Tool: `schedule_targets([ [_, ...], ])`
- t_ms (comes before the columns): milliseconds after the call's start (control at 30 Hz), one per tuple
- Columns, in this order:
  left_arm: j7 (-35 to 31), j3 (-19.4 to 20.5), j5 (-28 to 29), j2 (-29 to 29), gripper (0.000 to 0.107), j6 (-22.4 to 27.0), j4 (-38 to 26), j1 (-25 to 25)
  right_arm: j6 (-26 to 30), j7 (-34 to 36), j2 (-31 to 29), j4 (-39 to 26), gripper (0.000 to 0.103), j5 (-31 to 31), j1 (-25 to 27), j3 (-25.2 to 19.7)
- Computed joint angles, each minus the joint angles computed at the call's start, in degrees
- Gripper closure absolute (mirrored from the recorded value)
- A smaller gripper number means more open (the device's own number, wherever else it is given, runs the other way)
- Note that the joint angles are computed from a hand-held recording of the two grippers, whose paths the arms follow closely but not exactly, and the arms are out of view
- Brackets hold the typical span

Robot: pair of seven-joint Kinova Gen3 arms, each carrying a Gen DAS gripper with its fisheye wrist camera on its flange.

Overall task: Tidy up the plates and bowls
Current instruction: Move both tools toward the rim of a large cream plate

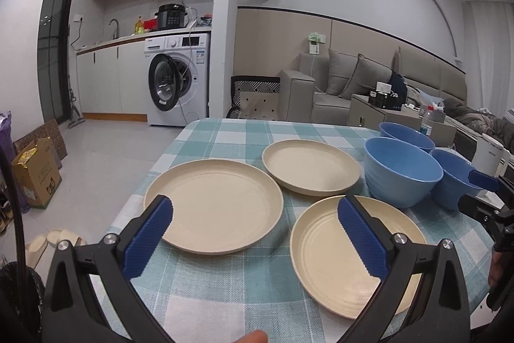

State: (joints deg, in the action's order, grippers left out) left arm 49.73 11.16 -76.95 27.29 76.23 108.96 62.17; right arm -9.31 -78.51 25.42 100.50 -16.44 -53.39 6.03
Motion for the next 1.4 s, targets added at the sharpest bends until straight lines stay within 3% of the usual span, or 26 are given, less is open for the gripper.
schedule_targets([
  [400,-6.16,-0.81,5.21,0.07,0.004,3.78,-3.47,-0.31,7.87,-3.72,2.48,-7.79,0.000,5.40,-0.33,-0.69],
  [533,-7.94,-0.84,6.60,-0.76,0.004,3.86,-3.30,-1.21,9.47,-6.17,3.28,-10.02,0.000,8.63,1.99,-3.63],
  [700,-12.04,-0.39,9.14,-2.65,0.004,1.22,-2.98,-3.62,13.25,-9.45,4.71,-14.44,0.000,12.14,2.79,-4.84],
  [967,-11.76,-0.75,9.74,-4.96,0.004,-0.88,-1.94,-5.34,19.31,-14.15,7.39,-22.12,0.001,17.26,4.26,-7.81],
  [1100,-12.02,-0.63,9.88,-5.88,0.004,-1.65,-1.73,-6.72,23.28,-14.90,9.34,-26.64,0.009,18.80,5.86,-10.75],
  [1400,-14.70,-0.86,9.46,-6.89,0.004,-4.03,-0.56,-10.06,31.69,-16.95,13.70,-36.42,0.010,21.15,4.95,-11.47],
])
